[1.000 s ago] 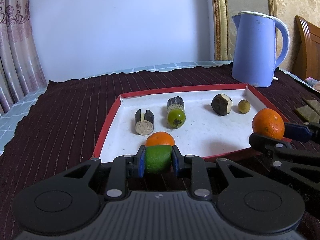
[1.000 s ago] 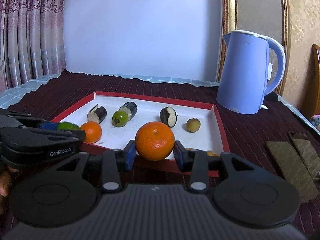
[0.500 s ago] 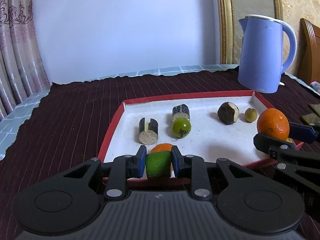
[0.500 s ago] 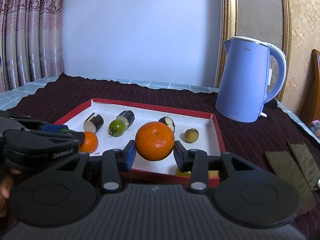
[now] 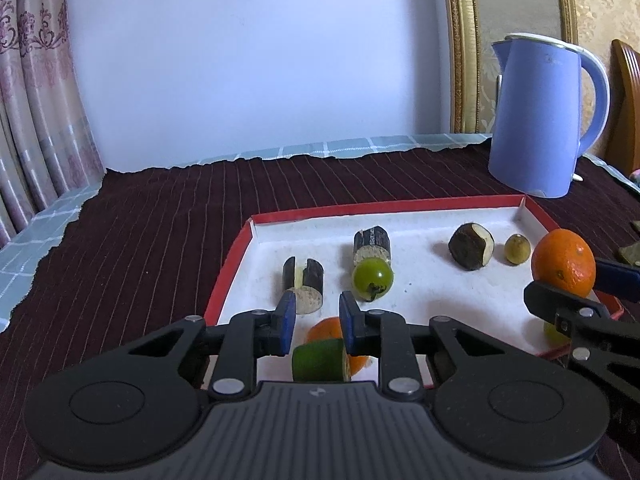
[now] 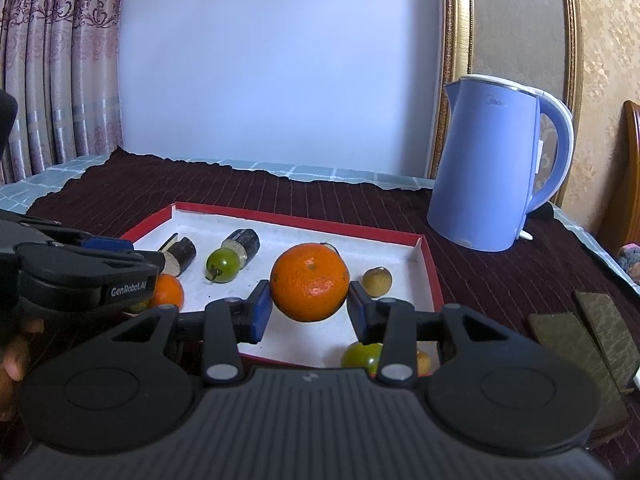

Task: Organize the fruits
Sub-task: 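Lower the lime with the left tool while the right tool lowers the orange, then open both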

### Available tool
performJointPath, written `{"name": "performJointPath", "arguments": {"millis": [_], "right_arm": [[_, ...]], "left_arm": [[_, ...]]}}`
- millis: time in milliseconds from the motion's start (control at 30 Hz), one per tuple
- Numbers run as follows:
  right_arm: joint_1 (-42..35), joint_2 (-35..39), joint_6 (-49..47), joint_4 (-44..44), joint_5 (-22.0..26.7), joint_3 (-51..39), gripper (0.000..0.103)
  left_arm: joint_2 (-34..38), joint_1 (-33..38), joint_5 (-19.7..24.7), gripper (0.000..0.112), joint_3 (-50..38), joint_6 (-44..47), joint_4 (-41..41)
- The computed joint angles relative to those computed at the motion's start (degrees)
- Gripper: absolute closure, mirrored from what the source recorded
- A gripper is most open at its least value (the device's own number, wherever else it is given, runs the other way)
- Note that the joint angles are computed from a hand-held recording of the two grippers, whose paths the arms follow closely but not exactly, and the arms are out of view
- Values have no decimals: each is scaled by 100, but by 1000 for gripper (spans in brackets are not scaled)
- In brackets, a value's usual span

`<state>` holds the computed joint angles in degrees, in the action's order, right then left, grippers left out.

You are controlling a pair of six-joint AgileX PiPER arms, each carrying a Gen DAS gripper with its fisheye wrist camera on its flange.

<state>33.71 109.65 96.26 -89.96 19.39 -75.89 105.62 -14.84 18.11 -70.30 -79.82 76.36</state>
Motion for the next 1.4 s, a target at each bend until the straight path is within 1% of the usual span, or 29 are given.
{"name": "performJointPath", "arguments": {"millis": [267,700,967,1167,1400], "right_arm": [[-47,83,-133,128,-16,-122,65],[-128,185,-314,331,-15,-282,65],[-168,269,-473,486,-12,-444,65],[-225,372,-742,729,-23,-655,65],[-297,535,-1095,1106,-19,-908,65]], "left_arm": [[116,-42,121,89,-195,136,-63],[429,-126,350,89,-680,711,-523],[575,-184,456,89,-890,790,-605],[719,-203,552,89,-1099,917,-706],[981,-193,678,89,-1533,1288,-992]]}}
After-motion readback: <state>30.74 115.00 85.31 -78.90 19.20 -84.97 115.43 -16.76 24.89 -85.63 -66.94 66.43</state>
